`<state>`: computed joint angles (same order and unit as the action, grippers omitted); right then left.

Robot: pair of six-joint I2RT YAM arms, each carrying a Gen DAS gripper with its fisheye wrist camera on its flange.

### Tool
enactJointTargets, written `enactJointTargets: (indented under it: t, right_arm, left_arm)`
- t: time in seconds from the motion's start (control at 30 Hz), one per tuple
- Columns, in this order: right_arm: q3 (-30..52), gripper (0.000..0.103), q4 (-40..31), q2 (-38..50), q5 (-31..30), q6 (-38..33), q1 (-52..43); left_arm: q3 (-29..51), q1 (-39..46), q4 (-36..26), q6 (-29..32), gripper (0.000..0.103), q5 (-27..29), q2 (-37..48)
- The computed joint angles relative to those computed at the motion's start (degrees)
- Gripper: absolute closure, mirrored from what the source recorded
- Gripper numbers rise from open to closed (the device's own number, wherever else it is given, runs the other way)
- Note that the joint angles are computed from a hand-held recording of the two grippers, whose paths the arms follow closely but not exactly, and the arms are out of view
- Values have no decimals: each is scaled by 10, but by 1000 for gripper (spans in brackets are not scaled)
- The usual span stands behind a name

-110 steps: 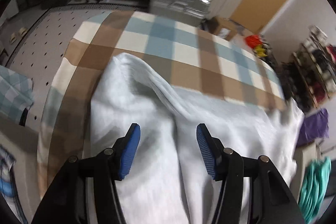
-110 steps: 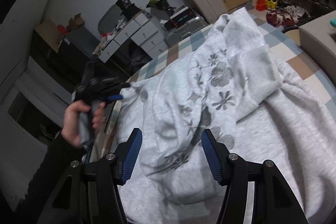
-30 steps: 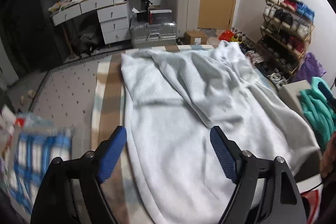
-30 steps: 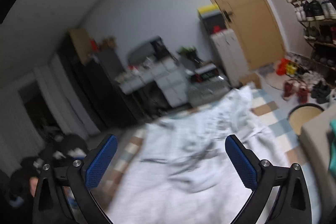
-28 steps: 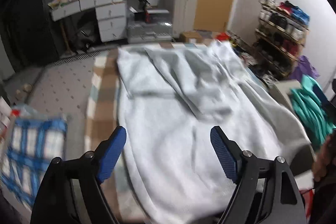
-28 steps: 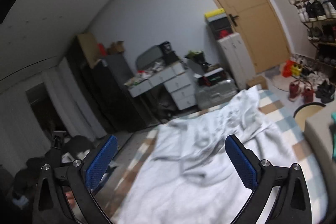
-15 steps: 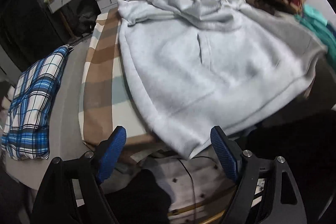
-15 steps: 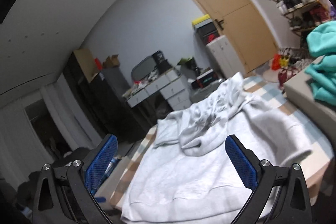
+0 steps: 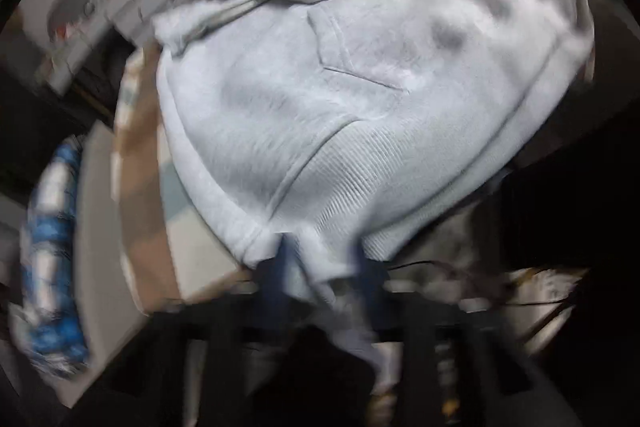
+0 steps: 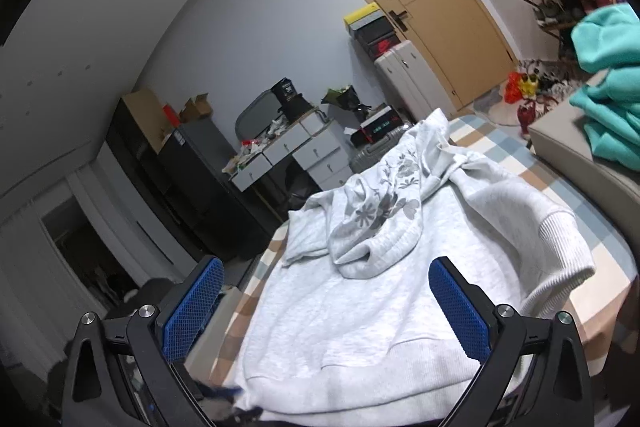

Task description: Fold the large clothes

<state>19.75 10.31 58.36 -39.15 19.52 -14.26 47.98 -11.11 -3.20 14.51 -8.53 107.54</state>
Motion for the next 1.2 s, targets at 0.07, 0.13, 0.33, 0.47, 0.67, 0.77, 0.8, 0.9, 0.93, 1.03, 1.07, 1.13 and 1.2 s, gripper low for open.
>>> enactJointTargets:
  t: [0.07, 0.13, 0.33, 0.47, 0.67, 0.77, 0.8, 0.9, 0.93, 1.03, 1.07, 1.13, 1.2]
  right_arm:
    - [2, 0, 5, 12, -11, 9, -11]
    - [3, 0, 12, 26, -23, 22, -24]
    - [22, 0, 17, 85, -107, 58, -86]
    - [82, 0, -142, 60, -113, -45, -145]
    - [219, 0, -408, 27, 125, -294, -124]
    - [220, 0, -410, 60, 319, -384, -21]
    - [212, 0, -393, 80, 369, -407, 8]
    - [218, 1, -358, 143, 375, -401, 4]
    - [237, 0, -362, 173, 354, -372, -12]
    - [303, 0, -381, 277, 269, -292, -59]
    - [316, 0, -382, 299, 265, -269, -62]
    - [343, 3, -382, 349, 237, -248, -61]
    - [353, 38, -374, 371, 239, -240, -46]
  left_arm:
    - [-13, 18, 10, -3, 97, 20, -17]
    - [-26, 35, 12, -13, 98, 47, -34]
    - [-53, 50, 13, -48, 103, 54, -35]
    - [-49, 51, 20, -54, 103, 35, -11]
    - [-91, 93, 43, -62, 102, 117, -81]
    - [-126, 112, 90, -62, 101, 171, -122]
    - [-135, 119, 104, -63, 100, 186, -130]
    - [-136, 153, 107, -68, 84, 250, -131]
    - [-137, 167, 112, -75, 81, 268, -133]
    - [-135, 189, 118, -93, 64, 306, -132]
    - [-129, 195, 116, -101, 63, 314, -125]
    - [-113, 196, 101, -108, 63, 318, -108]
    - [-106, 191, 93, -110, 63, 304, -99]
